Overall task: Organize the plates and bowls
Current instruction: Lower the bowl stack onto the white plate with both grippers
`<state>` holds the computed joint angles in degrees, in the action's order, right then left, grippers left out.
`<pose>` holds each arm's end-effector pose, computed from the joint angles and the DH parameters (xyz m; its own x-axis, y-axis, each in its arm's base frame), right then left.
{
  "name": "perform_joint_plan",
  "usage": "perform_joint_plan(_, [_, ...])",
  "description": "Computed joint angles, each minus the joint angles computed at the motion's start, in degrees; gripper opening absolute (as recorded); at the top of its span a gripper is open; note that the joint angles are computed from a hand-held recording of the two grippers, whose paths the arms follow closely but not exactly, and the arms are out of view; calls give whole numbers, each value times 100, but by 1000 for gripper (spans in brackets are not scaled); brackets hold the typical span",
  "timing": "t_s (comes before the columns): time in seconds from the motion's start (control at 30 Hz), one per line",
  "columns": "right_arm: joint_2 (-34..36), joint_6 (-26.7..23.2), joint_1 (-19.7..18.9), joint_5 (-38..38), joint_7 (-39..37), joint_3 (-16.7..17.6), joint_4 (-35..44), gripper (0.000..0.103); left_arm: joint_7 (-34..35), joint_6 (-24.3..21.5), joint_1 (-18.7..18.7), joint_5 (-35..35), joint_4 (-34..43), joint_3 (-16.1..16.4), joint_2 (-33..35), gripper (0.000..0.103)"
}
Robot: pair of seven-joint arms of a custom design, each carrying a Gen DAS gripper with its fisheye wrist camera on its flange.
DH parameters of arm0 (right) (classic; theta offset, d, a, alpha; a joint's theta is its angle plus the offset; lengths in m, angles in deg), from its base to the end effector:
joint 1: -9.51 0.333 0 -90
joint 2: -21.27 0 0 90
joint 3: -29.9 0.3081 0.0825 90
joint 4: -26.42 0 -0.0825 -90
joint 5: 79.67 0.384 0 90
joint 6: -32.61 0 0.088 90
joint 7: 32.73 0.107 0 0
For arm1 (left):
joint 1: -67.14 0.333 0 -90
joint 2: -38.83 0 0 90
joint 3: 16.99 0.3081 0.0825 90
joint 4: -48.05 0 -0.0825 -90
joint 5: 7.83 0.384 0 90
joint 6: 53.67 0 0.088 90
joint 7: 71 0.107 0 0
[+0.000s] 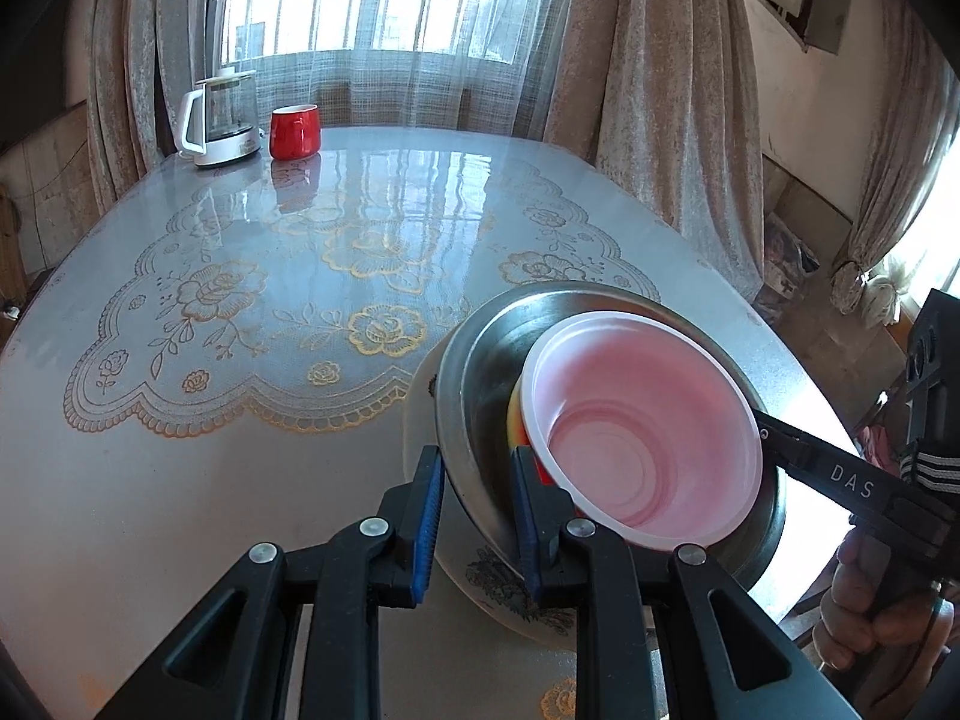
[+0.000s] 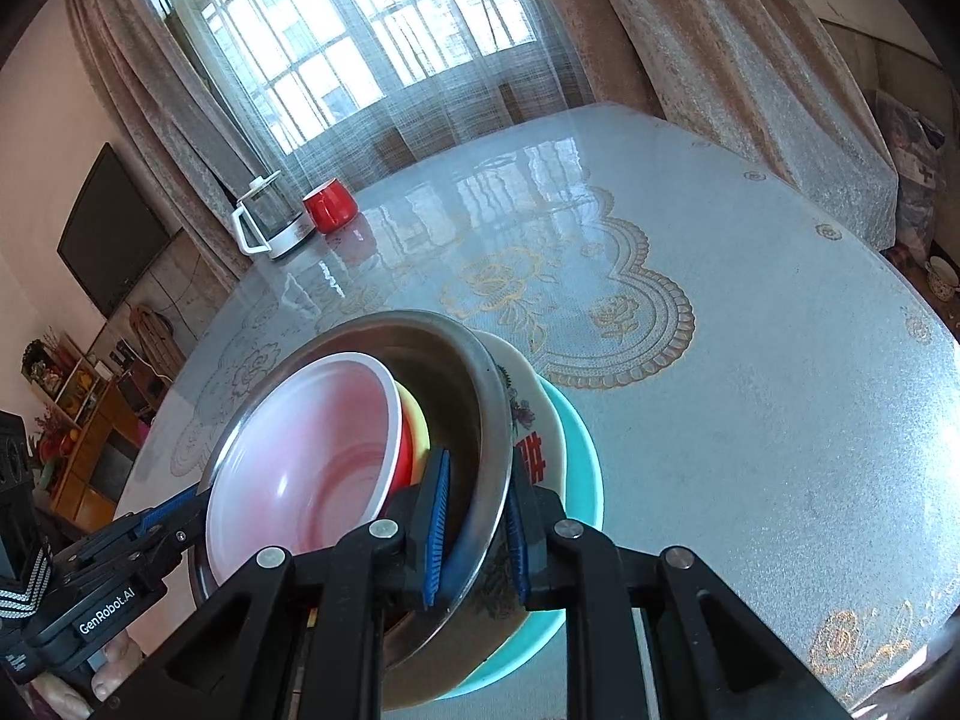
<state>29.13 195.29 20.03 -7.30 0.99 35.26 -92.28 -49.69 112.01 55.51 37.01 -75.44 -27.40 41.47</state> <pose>0.5852 0.1134 0.4004 0.2771 -0.8776 -0.3911 -0.7450 0.0608 -0.6643 0.5236 -0.2556 0.4377 0.0473 -0.9822 0.1819 -0.7191 -0.1599 -0.6763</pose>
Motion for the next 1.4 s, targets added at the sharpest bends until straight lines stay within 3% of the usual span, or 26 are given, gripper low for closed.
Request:
perform_joint_plan(0.57, [-252,-88,-4,813,-493,-105,-201,22,-477,-214,-8,484,-63,-81,-174,23])
perform_joint_plan(1.03, [-255,-138,56,928,-599,-127,-236,22,-671,-261,-6,793,-86,-119,-203,23])
perform_joint_plan(1.4, [-188,369,177,887,-728,-64,-177,17,-661,-229,-28,808,-72,-121,-186,25])
